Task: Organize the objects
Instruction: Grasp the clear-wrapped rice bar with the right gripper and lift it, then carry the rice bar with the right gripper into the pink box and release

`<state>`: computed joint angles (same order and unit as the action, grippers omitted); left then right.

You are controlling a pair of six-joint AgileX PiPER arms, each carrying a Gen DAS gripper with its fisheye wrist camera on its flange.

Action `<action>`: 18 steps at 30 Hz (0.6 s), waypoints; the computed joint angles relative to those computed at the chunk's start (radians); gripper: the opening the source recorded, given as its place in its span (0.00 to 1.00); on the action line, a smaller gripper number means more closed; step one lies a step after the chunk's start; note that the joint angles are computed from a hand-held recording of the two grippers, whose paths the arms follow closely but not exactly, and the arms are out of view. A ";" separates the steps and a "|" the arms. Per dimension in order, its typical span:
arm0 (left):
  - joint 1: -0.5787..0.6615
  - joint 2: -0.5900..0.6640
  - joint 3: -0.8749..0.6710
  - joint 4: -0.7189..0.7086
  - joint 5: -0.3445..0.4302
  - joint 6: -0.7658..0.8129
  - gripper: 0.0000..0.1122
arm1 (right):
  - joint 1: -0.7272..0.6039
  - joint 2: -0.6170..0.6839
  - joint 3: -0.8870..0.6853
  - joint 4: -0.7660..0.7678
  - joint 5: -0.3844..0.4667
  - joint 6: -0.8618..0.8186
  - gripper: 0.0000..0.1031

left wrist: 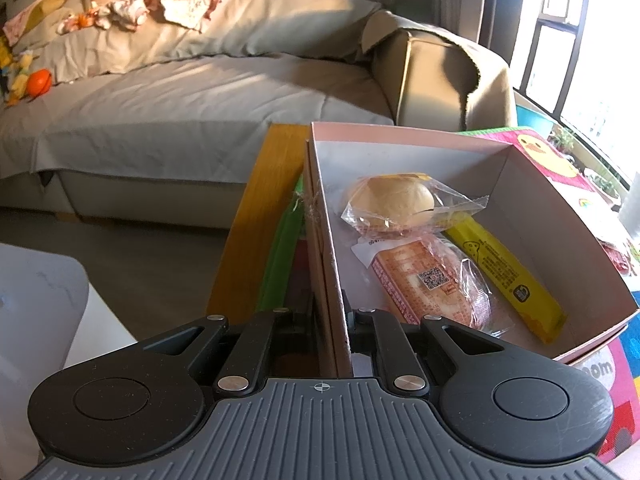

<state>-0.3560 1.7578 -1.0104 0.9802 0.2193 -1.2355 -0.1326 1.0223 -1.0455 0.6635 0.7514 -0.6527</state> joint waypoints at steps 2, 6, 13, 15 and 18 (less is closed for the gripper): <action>0.005 -0.002 0.004 -0.008 -0.007 0.012 0.11 | 0.066 0.065 -0.041 -0.040 -0.054 0.070 0.27; 0.005 -0.004 0.010 0.018 -0.007 -0.014 0.11 | 0.177 0.214 -0.098 -0.133 -0.117 0.201 0.27; 0.006 -0.007 0.027 0.093 -0.023 -0.094 0.11 | 0.287 0.405 -0.107 -0.196 -0.218 0.303 0.27; 0.009 -0.010 0.035 0.118 -0.031 -0.119 0.11 | 0.305 0.445 -0.110 -0.216 -0.247 0.328 0.27; 0.014 -0.014 0.044 0.143 -0.041 -0.141 0.11 | 0.320 0.481 -0.106 -0.219 -0.286 0.322 0.38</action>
